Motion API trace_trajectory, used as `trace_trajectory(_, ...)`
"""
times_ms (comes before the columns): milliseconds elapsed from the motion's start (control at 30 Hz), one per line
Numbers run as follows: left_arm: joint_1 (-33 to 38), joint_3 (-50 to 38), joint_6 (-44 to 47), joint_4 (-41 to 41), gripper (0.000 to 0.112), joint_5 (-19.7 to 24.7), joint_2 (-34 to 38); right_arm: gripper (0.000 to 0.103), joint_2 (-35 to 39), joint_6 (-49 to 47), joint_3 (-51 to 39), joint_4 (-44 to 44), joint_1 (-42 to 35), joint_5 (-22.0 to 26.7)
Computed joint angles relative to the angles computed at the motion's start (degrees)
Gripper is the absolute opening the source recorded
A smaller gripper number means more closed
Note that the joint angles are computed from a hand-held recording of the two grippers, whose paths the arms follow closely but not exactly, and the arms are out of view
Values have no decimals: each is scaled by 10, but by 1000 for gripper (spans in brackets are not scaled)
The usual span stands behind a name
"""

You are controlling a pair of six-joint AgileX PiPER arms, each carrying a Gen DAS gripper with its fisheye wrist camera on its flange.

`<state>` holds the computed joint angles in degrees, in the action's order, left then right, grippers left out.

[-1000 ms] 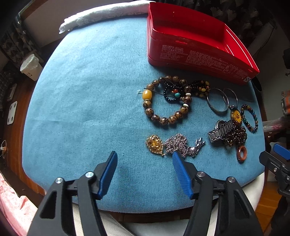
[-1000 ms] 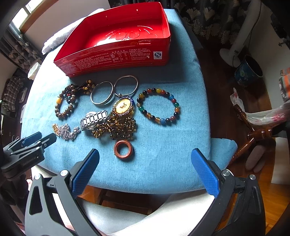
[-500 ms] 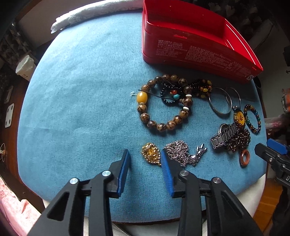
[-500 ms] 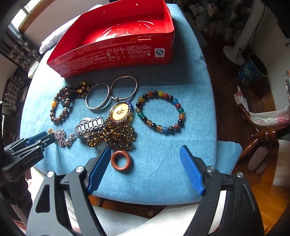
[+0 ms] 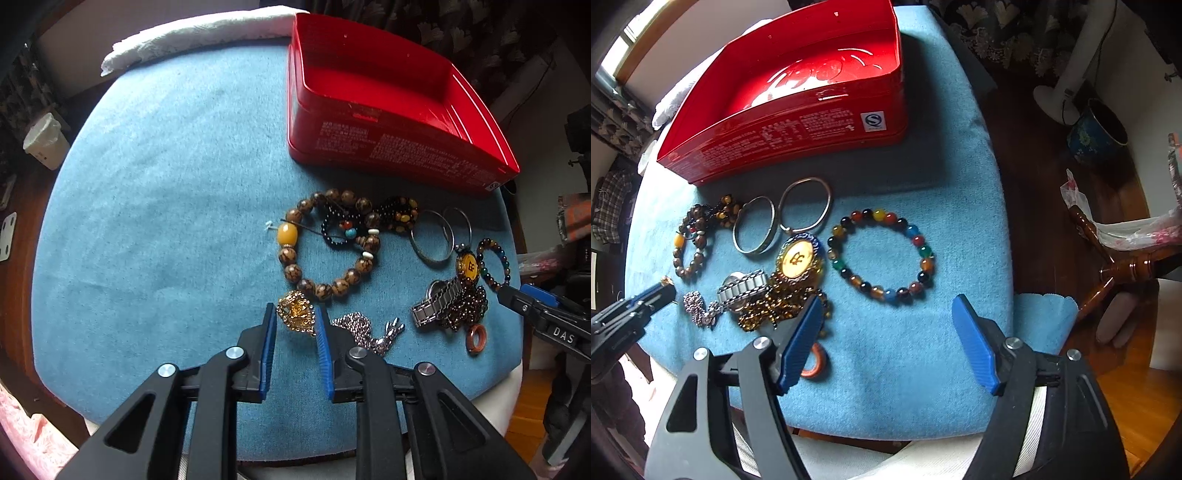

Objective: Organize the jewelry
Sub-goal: 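Close the left tool on the gold leaf pendant, then grasp the multicolored bead bracelet with the right tool while the left holds the pendant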

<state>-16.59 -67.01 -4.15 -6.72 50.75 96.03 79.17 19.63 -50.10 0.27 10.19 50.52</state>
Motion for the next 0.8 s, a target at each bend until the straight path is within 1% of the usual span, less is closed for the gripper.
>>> trace_trajectory(133,-12,-40,-19,11,21,-1,35,67,15,-14,-9,4,-11,-5)
trace_trajectory(200,-12,-30,-16,10,21,-15,36,63,21,-34,-14,19,-27,-8)
trace_trajectory(267,-7,-26,-11,12,21,-21,36,61,29,-43,-21,23,-37,-10)
trace_trajectory(433,-12,-47,-15,16,21,-25,54,52,59,-49,-40,16,-50,-7)
trace_trajectory(533,-7,-51,-11,15,21,-26,56,46,69,-47,-42,0,-47,-16)
trace_trajectory(600,-7,-59,-10,14,21,-24,61,39,69,-38,-38,-11,-42,-23)
trace_trajectory(633,-10,-64,-13,14,21,-24,66,38,68,-34,-37,-18,-38,-25)
trace_trajectory(667,-2,-65,-2,11,21,-19,61,35,66,-26,-34,-31,-32,-26)
trace_trajectory(733,-7,-74,-10,17,21,-18,68,30,61,-19,-27,-44,-28,-33)
trace_trajectory(800,-14,-82,-18,22,21,-18,73,14,54,-19,-18,-50,-26,-40)
